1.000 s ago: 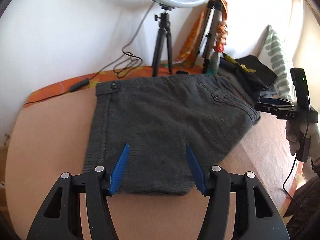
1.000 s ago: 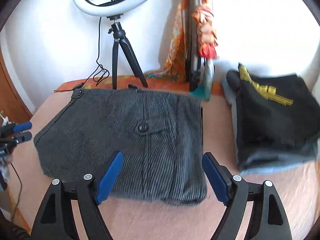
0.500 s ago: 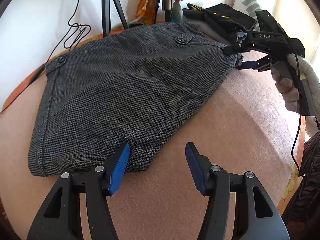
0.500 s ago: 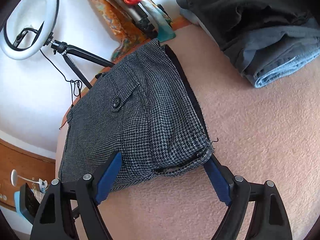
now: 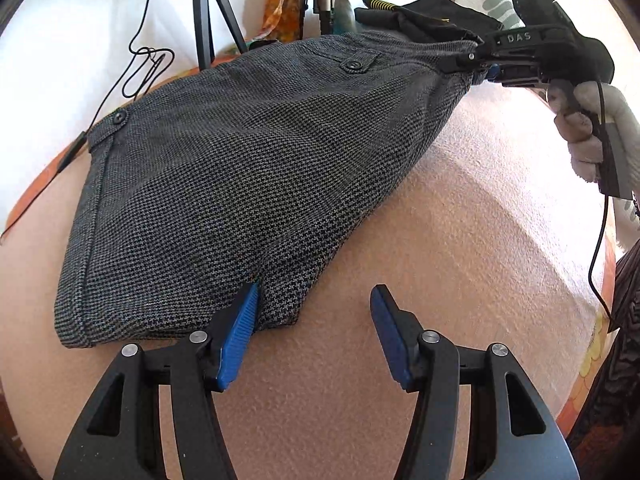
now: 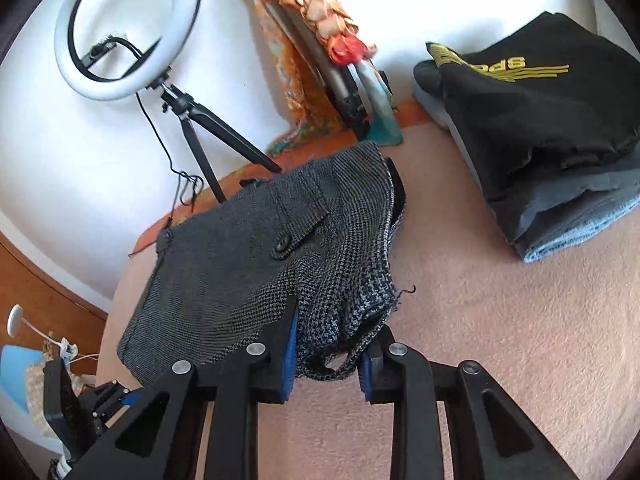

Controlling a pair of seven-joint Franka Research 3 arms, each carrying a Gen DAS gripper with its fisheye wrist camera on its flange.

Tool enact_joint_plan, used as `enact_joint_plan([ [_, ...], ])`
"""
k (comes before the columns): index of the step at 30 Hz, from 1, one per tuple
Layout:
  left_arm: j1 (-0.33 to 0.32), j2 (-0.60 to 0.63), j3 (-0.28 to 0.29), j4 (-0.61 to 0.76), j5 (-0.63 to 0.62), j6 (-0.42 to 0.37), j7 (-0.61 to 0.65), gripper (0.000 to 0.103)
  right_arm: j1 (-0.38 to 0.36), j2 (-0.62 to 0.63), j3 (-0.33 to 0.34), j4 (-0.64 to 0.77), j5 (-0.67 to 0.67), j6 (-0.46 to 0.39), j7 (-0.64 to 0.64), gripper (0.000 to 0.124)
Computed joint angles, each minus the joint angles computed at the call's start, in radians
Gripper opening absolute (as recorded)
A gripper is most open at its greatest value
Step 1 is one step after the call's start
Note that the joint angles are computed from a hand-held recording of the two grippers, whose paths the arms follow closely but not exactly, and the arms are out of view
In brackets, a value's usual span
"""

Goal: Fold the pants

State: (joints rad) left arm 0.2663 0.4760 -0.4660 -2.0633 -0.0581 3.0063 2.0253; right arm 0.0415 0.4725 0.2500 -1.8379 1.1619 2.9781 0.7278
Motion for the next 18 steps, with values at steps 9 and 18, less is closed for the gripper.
enact_joint_plan([
  [9, 0.056, -0.006, -0.054, 0.030, -0.067, -0.065, 0.048, 0.057, -0.081, 0.014, 0.056, -0.003, 0.234, -0.052, -0.154, 0.071],
  [18, 0.027, 0.019, -0.046, 0.126, -0.186, 0.060, -0.098, 0.057, -0.018, 0.054, -0.003, 0.038, 0.442, -0.075, -0.159, 0.079],
])
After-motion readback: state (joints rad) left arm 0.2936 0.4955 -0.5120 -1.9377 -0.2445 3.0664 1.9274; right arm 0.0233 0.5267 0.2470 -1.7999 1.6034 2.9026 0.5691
